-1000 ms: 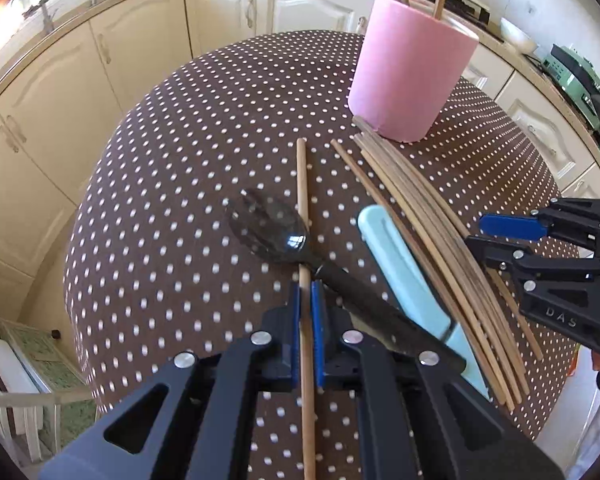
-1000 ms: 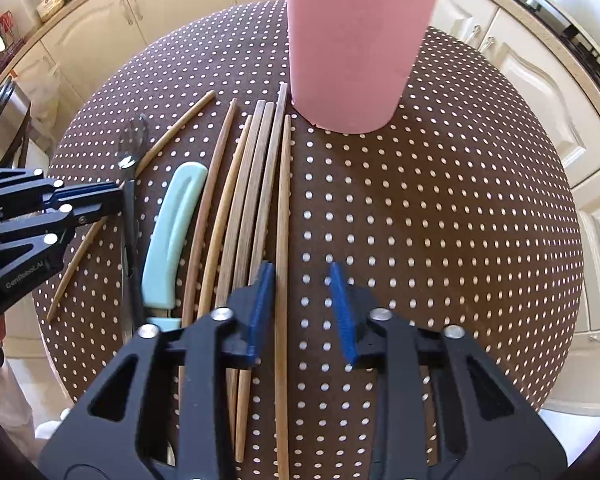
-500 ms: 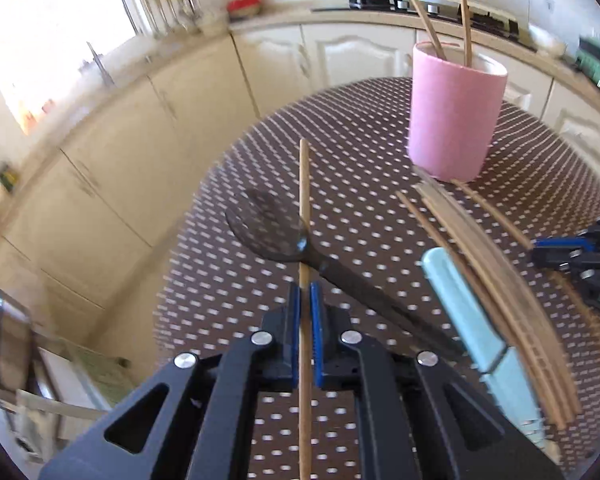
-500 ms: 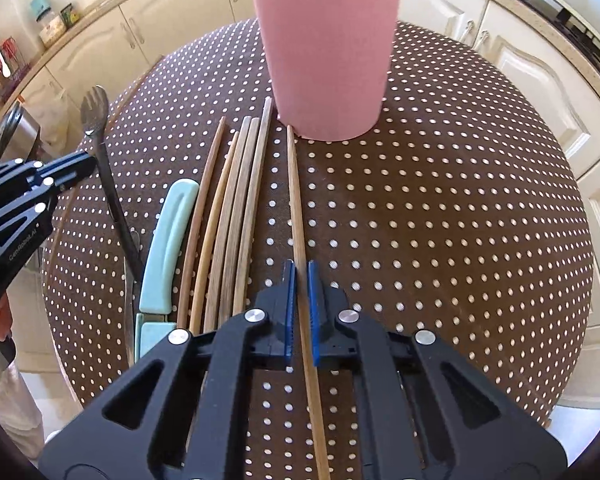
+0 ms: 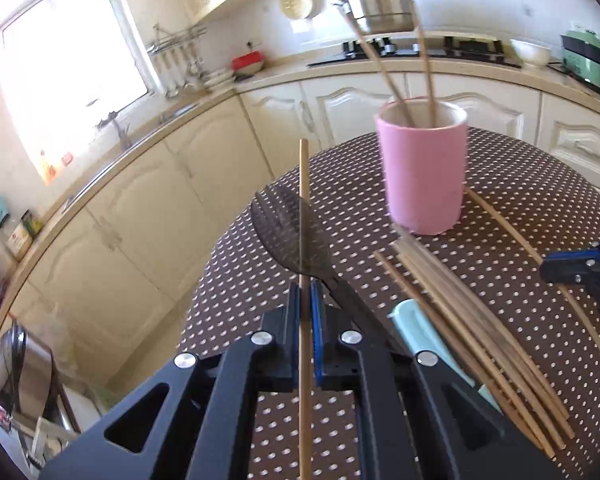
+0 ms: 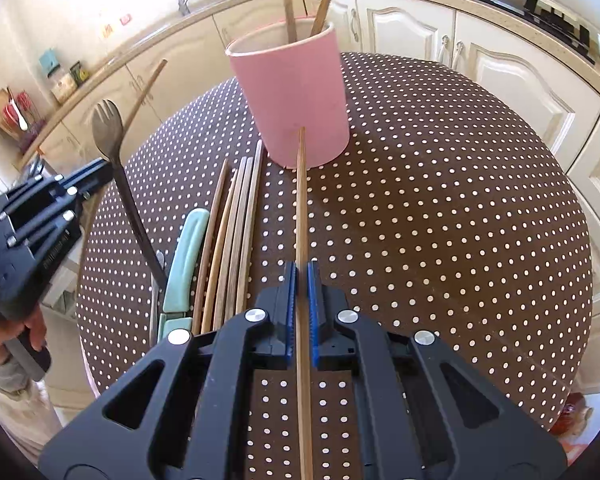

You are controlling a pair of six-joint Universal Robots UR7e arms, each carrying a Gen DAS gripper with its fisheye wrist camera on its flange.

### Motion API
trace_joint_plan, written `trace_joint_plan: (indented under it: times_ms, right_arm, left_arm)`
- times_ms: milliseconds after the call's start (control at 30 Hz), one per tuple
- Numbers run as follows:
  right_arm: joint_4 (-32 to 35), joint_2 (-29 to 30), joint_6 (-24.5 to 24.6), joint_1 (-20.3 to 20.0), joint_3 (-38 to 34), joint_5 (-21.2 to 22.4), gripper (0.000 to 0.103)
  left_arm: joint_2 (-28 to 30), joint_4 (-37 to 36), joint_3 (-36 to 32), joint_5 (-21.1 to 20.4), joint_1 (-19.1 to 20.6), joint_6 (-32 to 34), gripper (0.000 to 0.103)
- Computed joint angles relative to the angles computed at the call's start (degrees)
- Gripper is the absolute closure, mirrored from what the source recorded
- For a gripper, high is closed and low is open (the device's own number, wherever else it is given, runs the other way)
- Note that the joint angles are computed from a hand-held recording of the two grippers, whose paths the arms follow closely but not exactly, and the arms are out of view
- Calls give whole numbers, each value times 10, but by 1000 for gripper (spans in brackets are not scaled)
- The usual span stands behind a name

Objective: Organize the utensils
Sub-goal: 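Raise the chopstick in the left tool above the pink cup while the right tool carries its chopstick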

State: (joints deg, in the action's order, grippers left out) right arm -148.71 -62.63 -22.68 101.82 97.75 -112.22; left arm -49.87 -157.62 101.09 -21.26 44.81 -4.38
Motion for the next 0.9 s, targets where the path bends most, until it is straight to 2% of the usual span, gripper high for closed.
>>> trace_joint_plan:
  times_ms: [67,167,233,267,333,433,533,633,900]
  right_arm:
    - [-3,-5,1,-6,4,9,97]
    - [-18,-2,2,-10,6,18,97]
    - [-28,-4,-2,-12,9,23,97]
    - [-25,-5,-3,-12,9,27,97]
    - [-38,3,-3,-10,7,28,97]
    - [-43,1,-1,-11,6,37,97]
    - [-51,-2,-3,-14,6,52,97]
    - [-61,-4,4,-11,8,70,97]
    - [-127,-23,14,-10,22,119,97]
  left_arm:
    - [-22,38,-4,-78,15,-47,98]
    - [-19,8,-5,-90,26,-40,98]
    - [-29,-9,-3,-148,36,-51,98]
    - [-28,-4,-6,-147,37,-57,98]
    - [-17,-17,-9,-119,33,-40,98]
    - [-23,-17,-17,-154,44,-54,98]
    - [-18,-83,-13,-172,42,-15,98]
    - [-25,-135,-5,-225,44,3,98]
    - [9,-252,-24,-282,32,75,98]
